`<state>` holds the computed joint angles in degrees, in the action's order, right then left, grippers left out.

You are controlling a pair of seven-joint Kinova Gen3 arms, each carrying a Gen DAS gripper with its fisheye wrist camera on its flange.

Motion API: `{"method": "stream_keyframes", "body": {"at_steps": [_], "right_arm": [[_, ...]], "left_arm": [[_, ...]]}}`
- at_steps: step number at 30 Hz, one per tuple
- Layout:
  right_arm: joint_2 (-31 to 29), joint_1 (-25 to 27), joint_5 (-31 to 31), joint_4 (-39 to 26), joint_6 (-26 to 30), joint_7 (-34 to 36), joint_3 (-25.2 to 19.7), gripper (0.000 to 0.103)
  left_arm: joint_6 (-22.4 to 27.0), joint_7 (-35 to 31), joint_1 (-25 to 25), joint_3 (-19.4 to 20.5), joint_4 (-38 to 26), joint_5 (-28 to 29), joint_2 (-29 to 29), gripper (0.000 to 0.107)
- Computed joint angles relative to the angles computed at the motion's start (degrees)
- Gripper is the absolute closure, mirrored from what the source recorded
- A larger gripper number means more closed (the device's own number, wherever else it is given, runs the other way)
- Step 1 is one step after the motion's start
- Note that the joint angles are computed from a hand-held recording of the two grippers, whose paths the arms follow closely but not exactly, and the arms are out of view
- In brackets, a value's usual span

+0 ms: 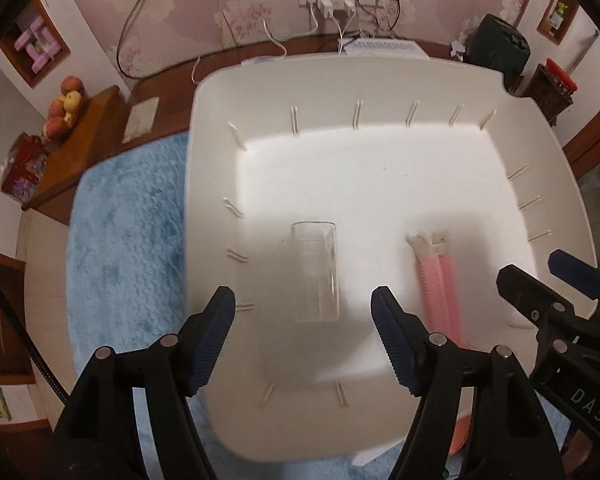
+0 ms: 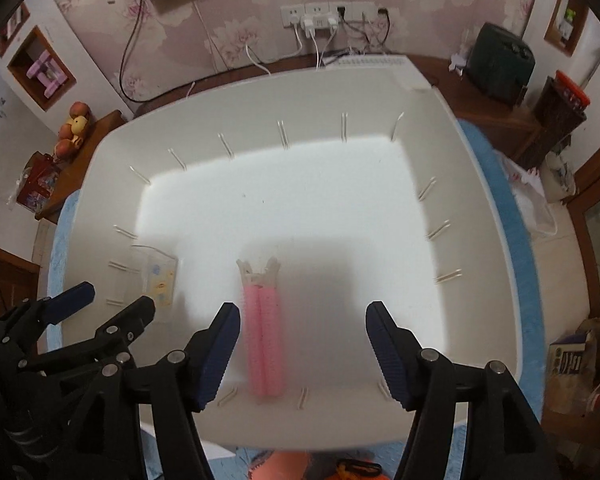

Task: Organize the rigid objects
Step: 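Carry the cup with the left gripper into the white bin while the right gripper releases the roller there, then lift both open grippers out of the bin back toward the table objects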

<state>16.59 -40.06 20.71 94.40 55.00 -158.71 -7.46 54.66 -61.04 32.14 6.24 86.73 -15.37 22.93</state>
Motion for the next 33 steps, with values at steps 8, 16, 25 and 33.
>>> {"method": "stream_keyframes", "body": {"at_steps": [8, 16, 25, 33], "right_arm": [[-4.5, -2.6, 3.0, 0.8, 3.6, -3.7, -1.9, 0.030], [-10.8, -5.7, 7.6, 2.1, 6.8, -10.7, -6.4, 0.030], [-16.4, -9.6, 14.0, 1.1, 15.8, -20.6, -13.9, 0.030], [-22.3, -10.7, 15.7, 2.6, 18.7, -22.9, -21.8, 0.021]], "left_arm": [[-1.9, 0.9, 0.1, 1.0, 4.7, -2.0, -7.5, 0.034], [-1.0, 1.9, -1.6, 3.6, 8.6, -2.2, -15.5, 0.034], [1.0, 2.7, -3.9, 8.0, 13.8, -1.4, -25.4, 0.034], [3.3, 6.0, -6.3, 12.8, 17.6, -0.4, -33.1, 0.032]]}}
